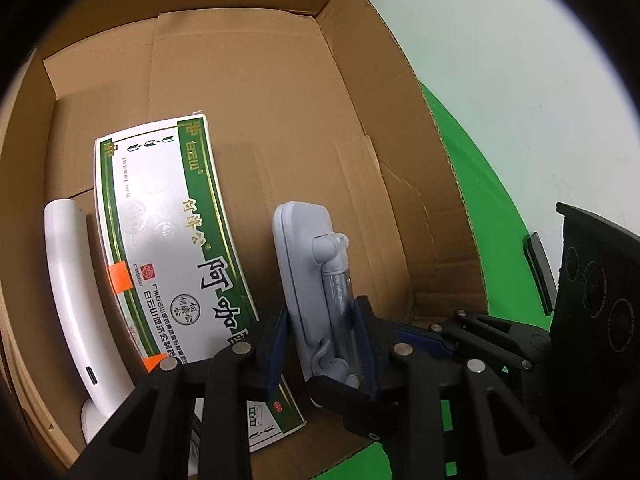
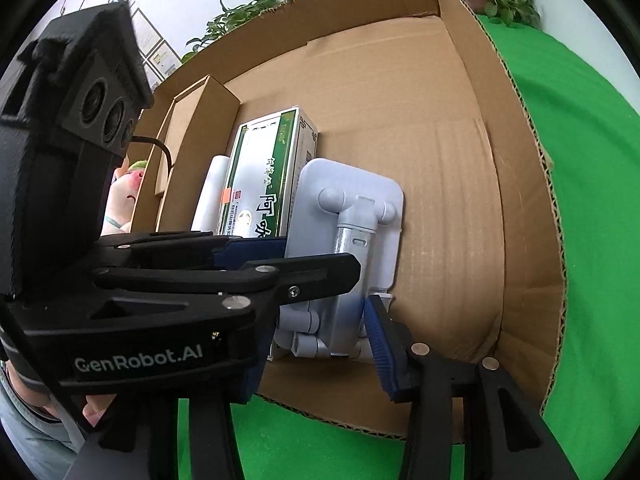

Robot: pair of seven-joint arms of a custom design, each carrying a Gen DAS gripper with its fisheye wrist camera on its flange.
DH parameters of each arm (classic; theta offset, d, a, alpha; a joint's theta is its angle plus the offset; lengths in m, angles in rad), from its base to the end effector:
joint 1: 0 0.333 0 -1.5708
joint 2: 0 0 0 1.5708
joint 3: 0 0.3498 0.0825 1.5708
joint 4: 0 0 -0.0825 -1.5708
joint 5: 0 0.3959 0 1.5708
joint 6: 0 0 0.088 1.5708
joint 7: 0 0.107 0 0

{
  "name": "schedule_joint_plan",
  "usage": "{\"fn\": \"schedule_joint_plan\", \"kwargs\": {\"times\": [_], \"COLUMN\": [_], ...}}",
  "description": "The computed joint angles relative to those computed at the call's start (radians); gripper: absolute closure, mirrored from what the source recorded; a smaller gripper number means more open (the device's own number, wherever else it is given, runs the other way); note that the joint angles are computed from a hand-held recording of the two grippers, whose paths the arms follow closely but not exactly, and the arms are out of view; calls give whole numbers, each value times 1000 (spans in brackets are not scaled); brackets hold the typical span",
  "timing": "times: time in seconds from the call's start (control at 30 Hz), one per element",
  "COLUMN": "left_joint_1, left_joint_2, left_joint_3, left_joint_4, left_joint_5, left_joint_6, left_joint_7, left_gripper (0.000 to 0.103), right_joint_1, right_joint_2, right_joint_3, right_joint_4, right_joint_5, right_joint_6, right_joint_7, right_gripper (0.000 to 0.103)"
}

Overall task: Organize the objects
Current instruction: 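Lower the phone stand into the box beside the medicine box and release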

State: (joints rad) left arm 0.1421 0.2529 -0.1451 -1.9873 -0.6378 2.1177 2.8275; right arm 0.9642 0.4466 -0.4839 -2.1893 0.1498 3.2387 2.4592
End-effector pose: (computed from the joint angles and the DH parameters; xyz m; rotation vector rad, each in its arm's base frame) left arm 0.6089 -0.0252 0.3627 0.9558 -2.6672 0.7733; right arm 0.5518 0.2920 0.2998 -1.3171 2.1052 -0.2750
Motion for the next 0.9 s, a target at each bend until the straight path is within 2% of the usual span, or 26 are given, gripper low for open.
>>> {"fn": "schedule_joint_plan", "kwargs": {"times": [0.07, 0.23, 0.33, 0.57, 0.63, 0.7, 0.8, 0.9], "left_joint_1": [2, 7, 11, 9, 22, 32, 50, 66], "left_joint_2": [-1, 3, 11, -19, -32, -58, -82, -107], "left_joint_3": [1, 6, 7, 16, 19, 25, 41, 59], "left_joint_4": [1, 10, 23, 2, 1, -15, -19, -37], "left_joint_5": [1, -2, 4, 30, 9, -23, -65, -109], "left_joint_6": [-7, -37, -69, -37, -48, -26, -34, -12], "left_joint_7": [-4, -33, -52, -66, -44, -12, 32, 85], "left_gripper": [73, 74, 74, 73, 73, 73, 72, 67], "right_joint_1": [-11, 10, 64, 15, 64, 63, 36, 43], "right_joint_2": [-2, -4, 2, -6, 8, 9, 8, 5], "right_joint_3": [13, -6, -69, -32, -87, -89, -67, -77], "right_joint_4": [-1, 1, 11, 19, 25, 26, 34, 28], "right_joint_5": [3, -3, -30, -108, -139, -160, -194, -232], "right_joint_6": [4, -16, -59, -83, -108, -106, -108, -95], "right_joint_7": [-1, 9, 38, 104, 147, 173, 197, 233], "right_gripper": [60, 60, 60, 60, 60, 61, 60, 60]}}
